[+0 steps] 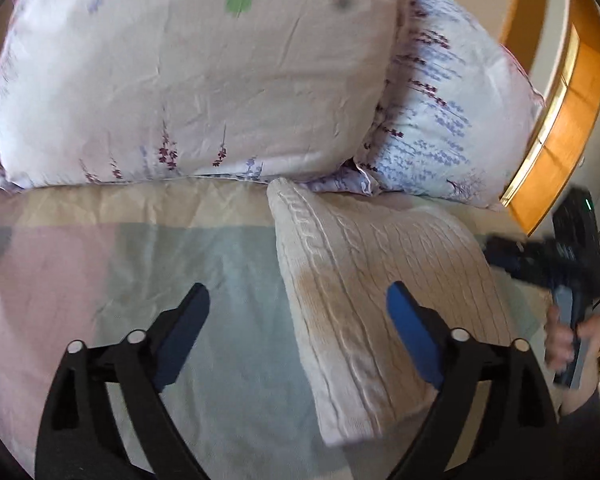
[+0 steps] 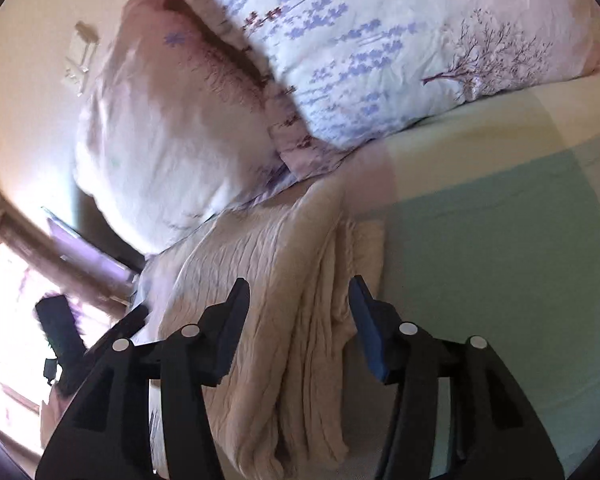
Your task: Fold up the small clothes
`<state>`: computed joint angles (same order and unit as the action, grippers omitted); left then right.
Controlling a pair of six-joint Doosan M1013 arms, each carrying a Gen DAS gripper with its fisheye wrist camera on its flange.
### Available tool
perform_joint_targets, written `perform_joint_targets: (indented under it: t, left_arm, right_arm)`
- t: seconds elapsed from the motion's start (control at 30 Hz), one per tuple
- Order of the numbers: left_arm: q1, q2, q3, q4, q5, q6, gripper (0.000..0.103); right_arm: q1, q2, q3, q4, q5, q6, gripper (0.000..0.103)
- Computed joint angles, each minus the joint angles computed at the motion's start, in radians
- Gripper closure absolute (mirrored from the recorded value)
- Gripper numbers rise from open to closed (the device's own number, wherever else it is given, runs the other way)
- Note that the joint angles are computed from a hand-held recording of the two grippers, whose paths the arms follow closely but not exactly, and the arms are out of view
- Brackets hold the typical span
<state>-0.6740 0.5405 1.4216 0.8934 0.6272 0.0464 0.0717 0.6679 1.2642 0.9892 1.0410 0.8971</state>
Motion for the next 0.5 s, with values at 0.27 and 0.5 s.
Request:
perform_joint_targets:
  t: [0.27, 0.5]
  left_arm:
    - [-0.053, 0.009, -0.016, -0.107, 0.128, 0.059, 0.002]
    - [-0.08, 0.058, -0.081, -0.237, 0.297, 0.202, 0.002]
  right_arm:
    - [0.041, 0.045, -0.081, -0.168, -0.043, 0.211, 0.089]
    - [0.016, -0.185, 0.255, -0.053, -0.255, -0.126, 0.007]
